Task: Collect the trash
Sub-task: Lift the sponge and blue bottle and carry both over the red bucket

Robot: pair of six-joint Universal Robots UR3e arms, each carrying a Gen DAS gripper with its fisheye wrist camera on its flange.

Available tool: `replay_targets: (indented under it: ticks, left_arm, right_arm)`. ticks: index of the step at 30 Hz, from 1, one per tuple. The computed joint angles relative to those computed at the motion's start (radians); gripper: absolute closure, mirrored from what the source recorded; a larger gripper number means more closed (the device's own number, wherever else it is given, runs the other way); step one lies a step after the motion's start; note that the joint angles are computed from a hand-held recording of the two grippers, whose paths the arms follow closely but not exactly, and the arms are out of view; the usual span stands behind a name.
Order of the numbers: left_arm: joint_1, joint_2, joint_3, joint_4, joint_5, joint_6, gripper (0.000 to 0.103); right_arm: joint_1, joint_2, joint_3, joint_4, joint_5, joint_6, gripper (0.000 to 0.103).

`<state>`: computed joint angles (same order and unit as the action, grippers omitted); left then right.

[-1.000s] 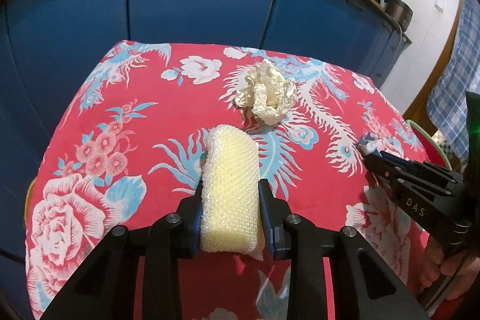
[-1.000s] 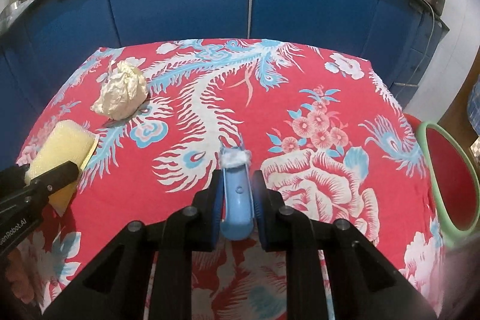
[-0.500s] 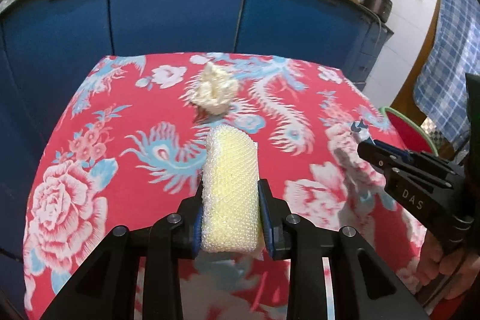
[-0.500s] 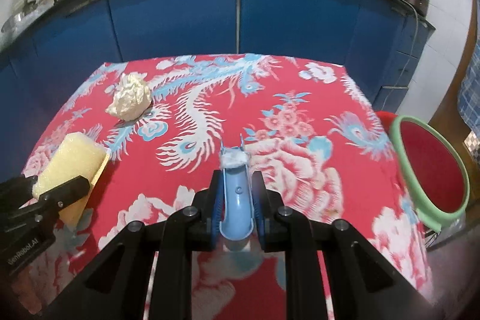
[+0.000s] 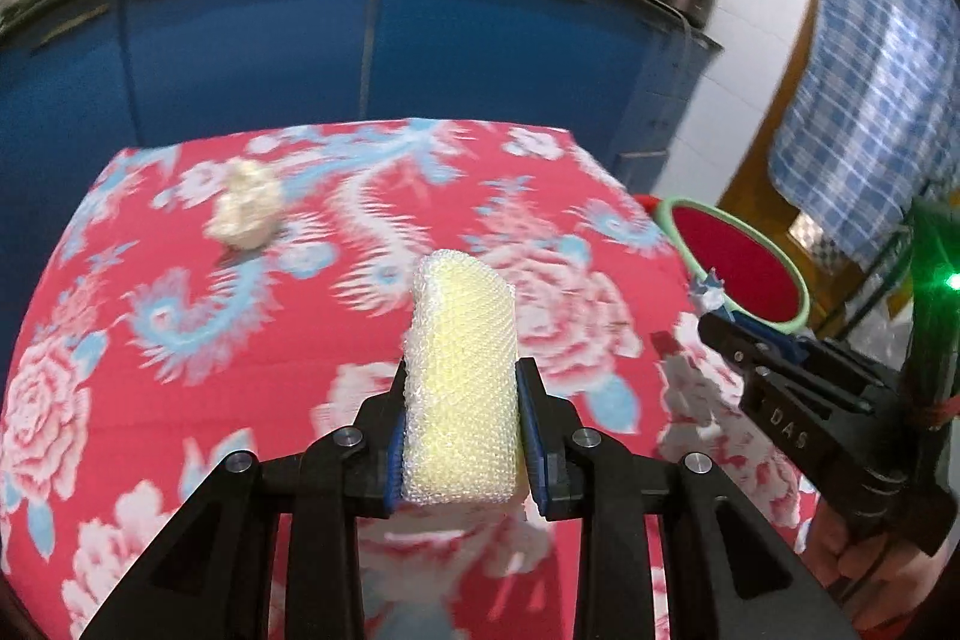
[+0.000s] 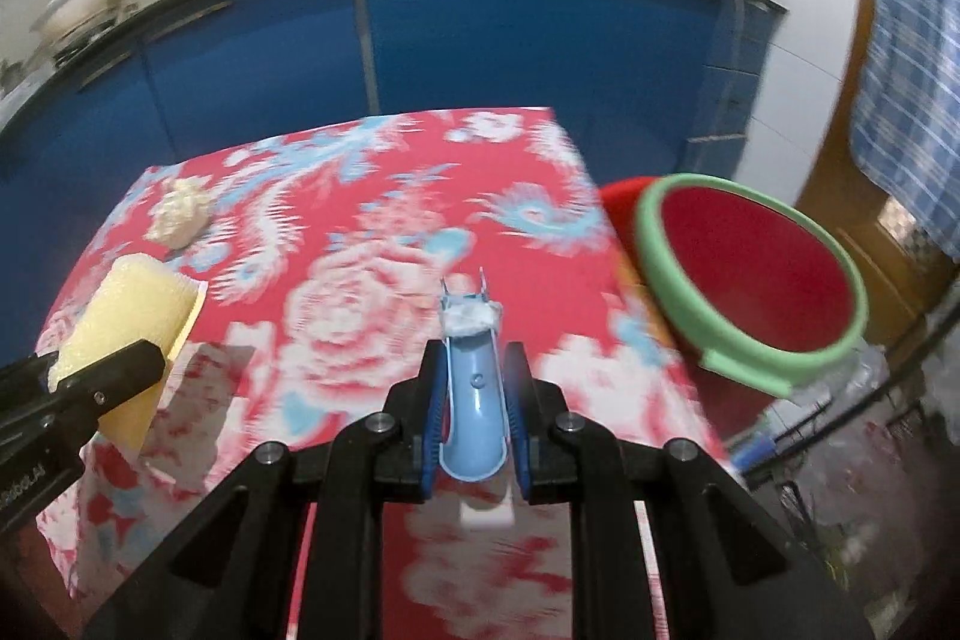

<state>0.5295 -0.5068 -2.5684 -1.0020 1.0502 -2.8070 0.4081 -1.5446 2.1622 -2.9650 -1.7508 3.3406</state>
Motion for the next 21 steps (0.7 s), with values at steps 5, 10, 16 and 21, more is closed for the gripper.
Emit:
replay_targets:
  ticks: [5, 10, 16, 21]
  left_arm:
    - [-0.319, -0.376, 0.02, 0.437, 0.152, -0.204, 0.072]
    - [-0.517, -0.624, 0.103, 0.645, 0.227, -0.303, 0.072]
    - [-0.718, -0.855, 0.281, 0.72, 0.299, -0.376, 0.072]
    - [-0.823, -0.988, 0.403, 0.759, 0.345, -0.431, 0.072]
  right_arm:
    - [-0.106, -0.132, 0.104, 0.018, 0.017, -0.026, 0.083]
    - [-0.241, -0.276, 0.201, 0.057, 0.056, -0.072, 0.083]
    - [-0.435, -0.468, 0.292, 0.147, 0.142, -0.132, 0.083]
    - [-0.565, -0.601, 0.321, 0.252, 0.199, -0.165, 0.083]
